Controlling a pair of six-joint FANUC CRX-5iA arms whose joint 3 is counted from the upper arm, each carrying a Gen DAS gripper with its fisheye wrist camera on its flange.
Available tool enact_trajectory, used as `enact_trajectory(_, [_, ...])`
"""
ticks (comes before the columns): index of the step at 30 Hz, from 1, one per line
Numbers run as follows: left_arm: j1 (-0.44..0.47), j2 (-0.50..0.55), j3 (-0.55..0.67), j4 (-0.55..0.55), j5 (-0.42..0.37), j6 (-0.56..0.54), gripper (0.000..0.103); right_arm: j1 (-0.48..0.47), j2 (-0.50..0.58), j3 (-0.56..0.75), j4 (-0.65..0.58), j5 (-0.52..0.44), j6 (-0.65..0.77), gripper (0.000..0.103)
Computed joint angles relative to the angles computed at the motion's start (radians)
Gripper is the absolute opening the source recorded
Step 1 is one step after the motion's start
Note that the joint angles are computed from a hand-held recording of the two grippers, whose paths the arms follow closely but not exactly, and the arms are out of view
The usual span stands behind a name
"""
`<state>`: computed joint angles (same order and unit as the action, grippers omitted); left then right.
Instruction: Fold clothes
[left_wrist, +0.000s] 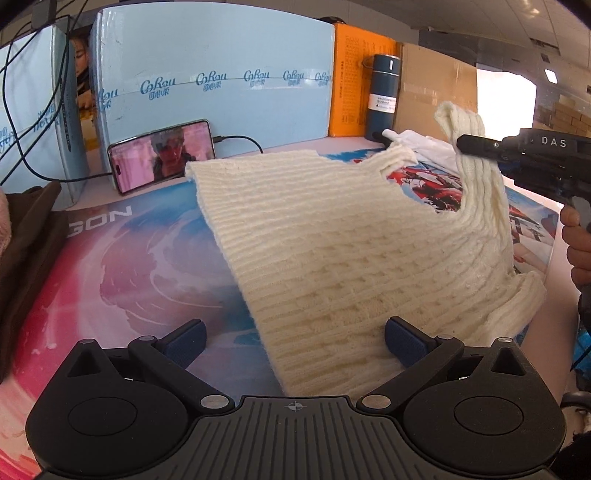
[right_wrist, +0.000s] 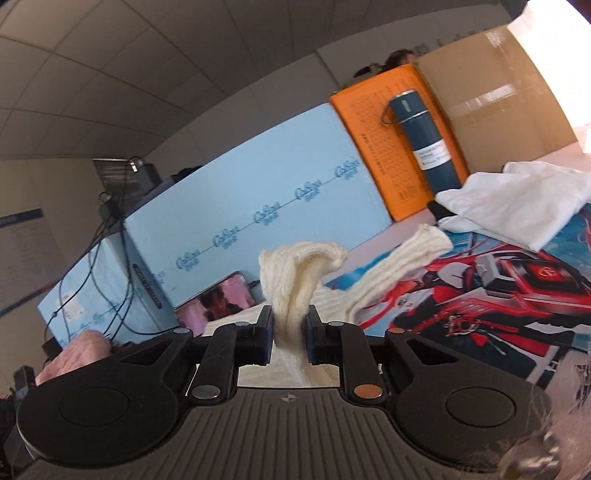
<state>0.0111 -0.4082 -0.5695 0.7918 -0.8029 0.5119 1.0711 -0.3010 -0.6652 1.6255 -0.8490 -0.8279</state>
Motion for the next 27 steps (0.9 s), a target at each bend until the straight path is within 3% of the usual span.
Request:
enact_trajectory(3, [0.001,0.001,-0.001,0.005,-0.001,0.0,0.103,-0.001,0.016,0.036,-0.098,0.146,0.152,0.025])
enact_trajectory(4, [0.002,0.002,-0.001,0.007,-0.003,-0.001,0.103,0.015,0.028,0.055,-0.157,0.163,0.221,0.047])
enact_trajectory(6, [0.002,0.005,0.003,0.007,-0.006,-0.003,0.103,0.029,0.039,0.068,-0.198,0.188,0.271,0.074])
enact_trajectory(9, [-0.006,0.005,0.005,0.019,0.027,-0.011,0.103,0.029,0.032,0.057,-0.175,0.21,0.235,0.08])
enact_trajectory(14, [-0.075,0.022,-0.008,0.183,0.172,-0.092,0.103,-0.013,0.004,0.017,-0.146,0.303,0.14,0.085])
enact_trajectory(16, [-0.107,0.06,0.016,0.211,0.22,-0.111,0.103,-0.074,-0.021,-0.003,-0.065,0.39,0.064,0.085])
enact_trajectory(18, [-0.128,0.109,0.058,0.206,0.246,-0.09,0.103,-0.19,-0.054,-0.023,0.119,0.491,-0.11,0.086])
enact_trajectory(19, [-0.129,0.142,0.086,0.199,0.235,-0.063,0.103,-0.225,-0.06,-0.025,0.163,0.481,-0.15,0.088])
enact_trajectory(21, [-0.129,0.206,0.142,0.181,0.21,0.008,0.103,-0.226,-0.061,-0.017,0.125,0.375,-0.123,0.089])
enact_trajectory(24, [-0.124,0.235,0.146,0.169,0.21,0.057,0.103,-0.169,0.021,0.09,-0.202,0.073,0.09,0.089])
enact_trajectory(27, [-0.1,0.237,0.131,0.129,0.192,0.087,0.103,-0.208,0.13,0.247,-0.454,-0.077,0.316,0.083])
